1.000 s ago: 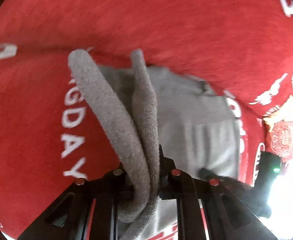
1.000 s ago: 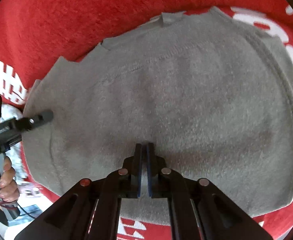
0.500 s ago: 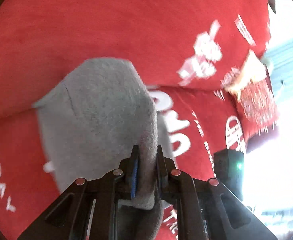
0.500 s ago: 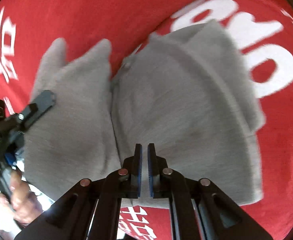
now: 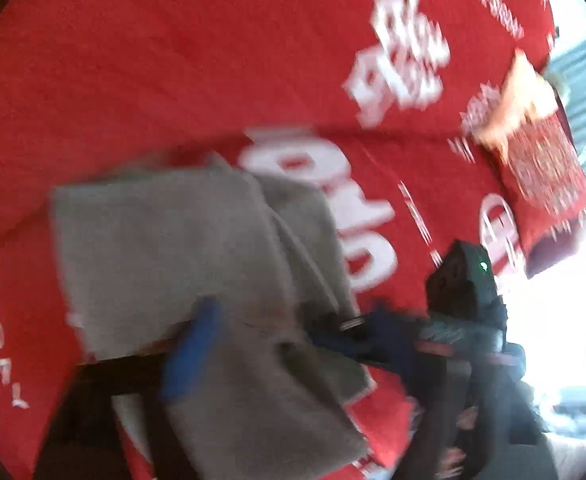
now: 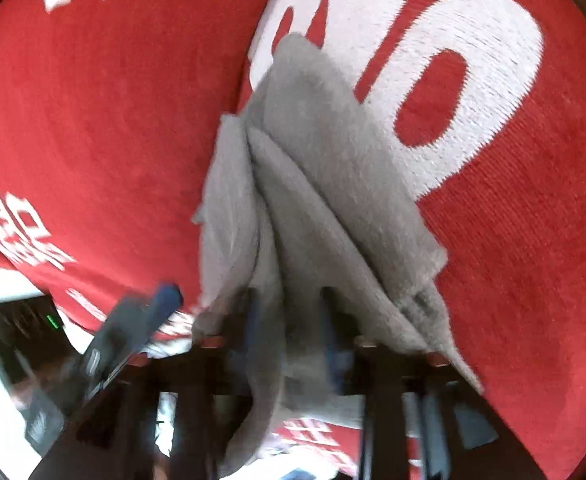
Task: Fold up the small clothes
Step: 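Fold the held sweater in half with both grippers and lay it down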
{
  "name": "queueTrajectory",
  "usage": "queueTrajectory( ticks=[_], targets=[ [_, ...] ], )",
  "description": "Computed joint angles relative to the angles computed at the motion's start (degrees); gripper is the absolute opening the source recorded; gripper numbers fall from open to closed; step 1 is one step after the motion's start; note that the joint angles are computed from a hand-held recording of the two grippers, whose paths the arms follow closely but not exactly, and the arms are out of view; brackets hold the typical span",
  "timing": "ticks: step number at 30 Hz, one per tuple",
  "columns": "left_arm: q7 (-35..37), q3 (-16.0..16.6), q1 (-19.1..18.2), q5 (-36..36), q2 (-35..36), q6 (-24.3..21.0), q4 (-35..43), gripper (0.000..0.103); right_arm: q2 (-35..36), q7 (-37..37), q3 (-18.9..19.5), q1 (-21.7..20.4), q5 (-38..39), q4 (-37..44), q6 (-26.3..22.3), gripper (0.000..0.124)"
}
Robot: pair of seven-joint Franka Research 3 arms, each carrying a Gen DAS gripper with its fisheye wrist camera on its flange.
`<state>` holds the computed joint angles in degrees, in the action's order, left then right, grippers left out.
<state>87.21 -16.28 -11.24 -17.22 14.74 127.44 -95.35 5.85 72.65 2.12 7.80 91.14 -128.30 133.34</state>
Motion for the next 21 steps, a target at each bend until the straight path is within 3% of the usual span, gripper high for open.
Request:
queueTrajectory(
  ticks=[2, 4, 10, 15, 16, 18, 19, 21],
  targets=[
    [-0.4, 0.9, 0.6, 1.0, -2.4, 1.0, -2.2, 0.088, 0.9, -3.1, -0.5, -1.2, 6.1, 0.0, -3.6, 0.069],
    [-5.0, 2.8, 0.5, 6.0, -3.9, -0.1, -3.7, 0.088, 3.4, -2.3, -0.4, -1.5, 5.2, 2.3, -5.5, 0.069],
    [-15.8, 5.7, 1.9, 16.2, -5.5, -2.0, -8.6, 0.088, 8.3, 3.0, 1.2, -1.4, -10.5, 11.1, -8.8, 0.07],
    [-20.4, 6.1, 3.0, 19.8, -6.4, -1.8, -12.8, 0.088, 11.4, 6.2, 2.5, -1.0, -17.9, 17.8, -9.5, 0.07],
    [-20.9, 6.0, 3.1, 20.3, -6.3, -1.5, -13.4, 0.088, 13.2, 6.7, 2.8, -1.0, -19.0, 20.1, -9.8, 0.065],
    [-21.8, 5.9, 3.4, 20.0, -6.6, -0.2, -14.8, 0.088, 14.8, 8.4, 3.0, -0.3, -25.0, 23.1, -9.8, 0.015],
    [-22.1, 5.9, 3.5, 20.0, -6.7, 0.0, -15.0, 0.088, 15.4, 9.9, 2.9, 0.6, -29.0, 24.9, -8.9, 0.014],
    [-22.3, 5.7, 3.6, 19.6, -6.9, -0.5, -14.7, 0.088, 13.6, 6.1, 3.9, 0.3, -29.3, 24.9, -6.2, 0.014]
  ],
)
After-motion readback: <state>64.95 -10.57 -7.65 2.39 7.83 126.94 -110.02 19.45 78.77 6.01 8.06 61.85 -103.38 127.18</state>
